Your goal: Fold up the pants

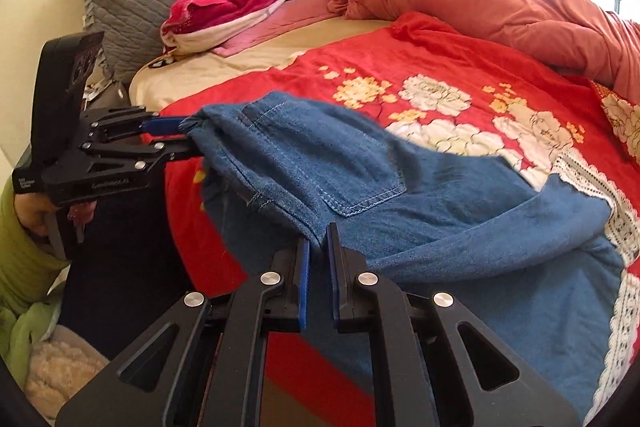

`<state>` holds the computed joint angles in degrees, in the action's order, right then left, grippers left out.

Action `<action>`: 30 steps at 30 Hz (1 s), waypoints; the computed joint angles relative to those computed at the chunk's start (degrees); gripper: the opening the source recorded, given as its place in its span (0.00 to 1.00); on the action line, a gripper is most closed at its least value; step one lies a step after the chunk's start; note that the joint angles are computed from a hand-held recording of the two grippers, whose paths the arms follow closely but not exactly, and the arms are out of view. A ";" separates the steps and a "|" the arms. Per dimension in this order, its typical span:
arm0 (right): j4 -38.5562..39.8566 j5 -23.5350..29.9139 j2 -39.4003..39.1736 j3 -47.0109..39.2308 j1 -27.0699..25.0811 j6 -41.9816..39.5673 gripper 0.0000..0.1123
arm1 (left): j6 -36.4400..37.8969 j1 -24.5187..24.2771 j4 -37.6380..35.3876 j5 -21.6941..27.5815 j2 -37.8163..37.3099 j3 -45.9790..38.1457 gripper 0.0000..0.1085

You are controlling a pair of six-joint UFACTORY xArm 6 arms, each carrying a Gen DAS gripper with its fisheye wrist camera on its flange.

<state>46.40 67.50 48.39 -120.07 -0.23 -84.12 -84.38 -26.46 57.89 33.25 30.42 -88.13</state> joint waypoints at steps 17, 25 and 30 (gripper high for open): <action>-1.36 -2.81 -3.03 8.78 0.66 -1.65 0.13 | -5.06 -0.29 1.04 -1.96 -8.27 6.45 0.32; -1.39 2.74 -2.91 6.90 -1.05 0.61 0.27 | 19.23 -0.29 -20.64 0.23 9.91 -15.43 0.29; 2.99 2.88 -1.92 3.06 -2.57 3.07 0.29 | 19.14 -0.96 -21.17 0.64 10.83 -13.21 0.29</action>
